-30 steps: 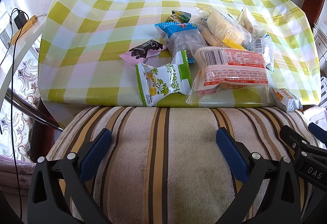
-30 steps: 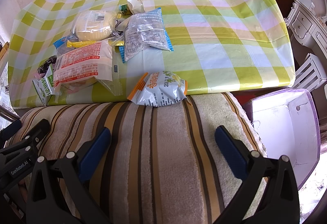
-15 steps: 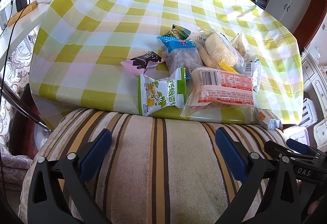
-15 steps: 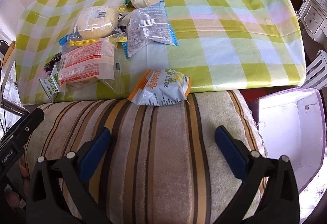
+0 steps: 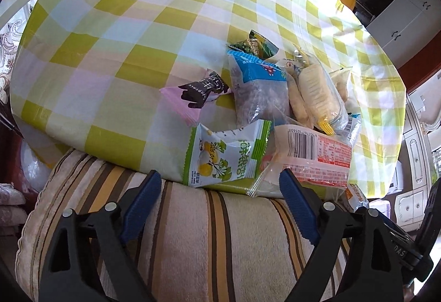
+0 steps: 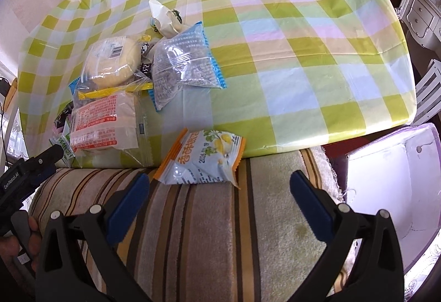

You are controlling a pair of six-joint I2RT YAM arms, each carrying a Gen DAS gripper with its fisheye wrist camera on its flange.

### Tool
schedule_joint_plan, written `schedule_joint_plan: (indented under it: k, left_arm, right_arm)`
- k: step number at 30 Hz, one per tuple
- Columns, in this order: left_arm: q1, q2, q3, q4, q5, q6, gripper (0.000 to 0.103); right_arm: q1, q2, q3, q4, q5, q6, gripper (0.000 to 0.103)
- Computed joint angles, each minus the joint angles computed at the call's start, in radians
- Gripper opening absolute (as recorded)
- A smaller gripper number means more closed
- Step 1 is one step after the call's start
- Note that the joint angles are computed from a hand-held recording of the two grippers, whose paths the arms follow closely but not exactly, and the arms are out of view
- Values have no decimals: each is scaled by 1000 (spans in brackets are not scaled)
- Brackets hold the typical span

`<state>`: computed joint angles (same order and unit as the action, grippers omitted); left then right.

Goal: Organize snacks
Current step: 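Grasp the green lemon packet with the left tool while the right tool grasps the orange-edged packet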

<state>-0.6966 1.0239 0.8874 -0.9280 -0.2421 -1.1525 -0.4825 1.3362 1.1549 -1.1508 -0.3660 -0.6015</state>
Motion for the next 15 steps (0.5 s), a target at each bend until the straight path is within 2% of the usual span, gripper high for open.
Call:
schedule_joint_plan:
  k: [6, 10, 12, 14, 15]
  left_arm:
    - [108, 57, -2, 48, 74, 74, 71]
    - [116, 83, 11, 54, 71, 103, 49]
    - [112, 81, 10, 56, 68, 103, 47]
    - [100, 75, 9, 53, 57, 93, 44]
    - [93, 70, 10, 50, 49, 87, 40]
  right_arm:
    - [44, 34, 13, 30, 17, 23, 102]
    - [71, 39, 7, 41, 20, 22, 102]
    - [82, 38, 4, 47, 25, 22, 100]
    - [99, 38, -2, 51, 42, 24, 85]
    - [102, 43, -3, 49, 45, 24, 81]
